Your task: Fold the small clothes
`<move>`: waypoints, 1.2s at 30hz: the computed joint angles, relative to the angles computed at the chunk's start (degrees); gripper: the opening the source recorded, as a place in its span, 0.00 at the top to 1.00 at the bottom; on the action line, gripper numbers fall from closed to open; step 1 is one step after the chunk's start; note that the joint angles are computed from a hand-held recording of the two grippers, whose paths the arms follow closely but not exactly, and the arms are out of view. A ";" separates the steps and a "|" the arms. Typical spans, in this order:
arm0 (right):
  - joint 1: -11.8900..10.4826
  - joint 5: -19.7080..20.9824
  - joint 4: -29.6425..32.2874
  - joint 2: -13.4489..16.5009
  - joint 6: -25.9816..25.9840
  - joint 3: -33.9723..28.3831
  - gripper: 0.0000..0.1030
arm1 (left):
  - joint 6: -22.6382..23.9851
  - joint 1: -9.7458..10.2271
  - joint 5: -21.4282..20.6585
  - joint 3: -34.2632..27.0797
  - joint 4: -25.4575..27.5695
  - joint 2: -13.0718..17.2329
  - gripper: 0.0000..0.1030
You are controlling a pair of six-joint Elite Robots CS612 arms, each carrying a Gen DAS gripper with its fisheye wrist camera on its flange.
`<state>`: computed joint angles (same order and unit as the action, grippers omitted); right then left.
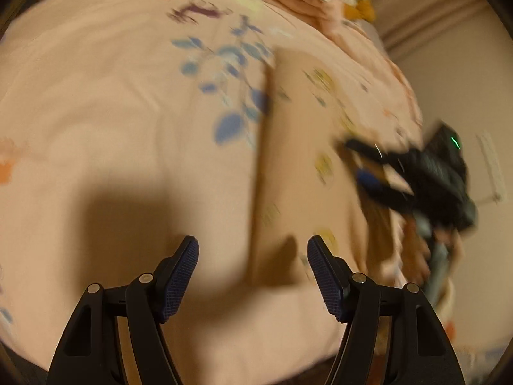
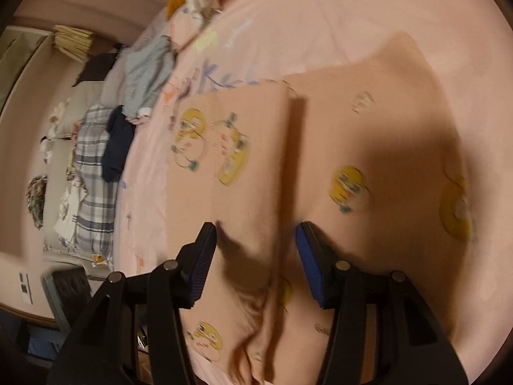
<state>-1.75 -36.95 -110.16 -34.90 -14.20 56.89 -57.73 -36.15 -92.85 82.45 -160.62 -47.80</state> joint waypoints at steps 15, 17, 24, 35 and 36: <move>-0.57 11.84 -9.19 0.88 8.28 2.43 0.84 | 7.33 -1.70 0.15 -2.33 7.76 0.82 0.33; -0.89 13.23 -12.72 0.43 9.55 3.22 0.84 | 8.72 -2.46 3.83 -3.65 11.11 1.16 0.33; -1.76 10.92 -19.39 -0.08 15.70 4.52 0.84 | 6.77 -7.02 27.05 -7.29 18.55 3.23 0.33; -3.04 10.75 -26.01 -0.66 20.96 5.55 0.84 | 8.74 -8.09 29.27 -8.46 16.12 4.80 0.47; -3.17 9.83 -25.68 -0.78 20.97 5.62 0.84 | 9.85 -8.39 30.44 -8.53 16.19 4.80 0.49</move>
<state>-4.92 -27.12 -135.84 -35.68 6.78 62.51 -47.88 -44.53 -62.41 73.92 -144.42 -43.00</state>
